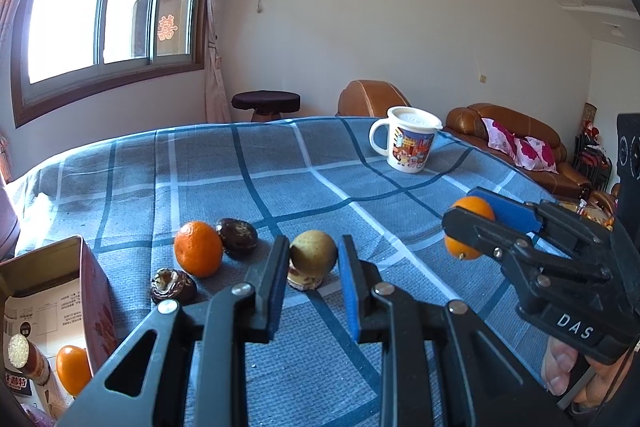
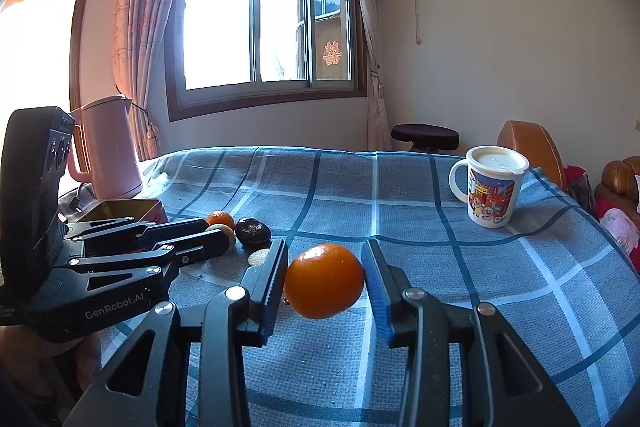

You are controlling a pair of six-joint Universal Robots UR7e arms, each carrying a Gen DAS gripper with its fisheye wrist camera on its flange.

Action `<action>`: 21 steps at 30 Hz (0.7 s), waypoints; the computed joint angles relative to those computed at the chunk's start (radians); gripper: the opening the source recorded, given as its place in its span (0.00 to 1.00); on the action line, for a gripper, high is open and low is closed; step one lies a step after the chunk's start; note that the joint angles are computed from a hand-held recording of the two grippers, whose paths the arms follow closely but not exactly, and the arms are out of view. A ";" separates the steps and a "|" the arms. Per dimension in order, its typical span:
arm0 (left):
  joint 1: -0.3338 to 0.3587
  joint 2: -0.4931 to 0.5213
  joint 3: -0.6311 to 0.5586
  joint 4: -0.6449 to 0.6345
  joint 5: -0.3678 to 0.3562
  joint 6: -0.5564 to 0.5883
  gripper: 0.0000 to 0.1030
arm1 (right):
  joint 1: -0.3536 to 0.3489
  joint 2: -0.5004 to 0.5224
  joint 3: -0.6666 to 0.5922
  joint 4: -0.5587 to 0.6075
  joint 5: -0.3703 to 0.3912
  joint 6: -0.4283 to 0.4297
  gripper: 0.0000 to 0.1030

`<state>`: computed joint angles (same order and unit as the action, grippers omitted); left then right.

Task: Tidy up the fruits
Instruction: 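Grasp and lift the small yellow fruit with the left gripper while the right gripper holds the orange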

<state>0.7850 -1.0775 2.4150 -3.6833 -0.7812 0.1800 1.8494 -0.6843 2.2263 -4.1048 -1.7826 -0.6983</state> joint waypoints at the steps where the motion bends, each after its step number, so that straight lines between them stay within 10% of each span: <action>1: -0.002 0.000 0.002 -0.005 0.001 0.002 0.25 | 0.000 0.001 0.002 -0.006 0.002 -0.001 0.39; 21: -0.033 0.033 0.020 -0.130 0.030 0.071 0.25 | -0.003 0.016 0.018 -0.092 0.041 -0.036 0.39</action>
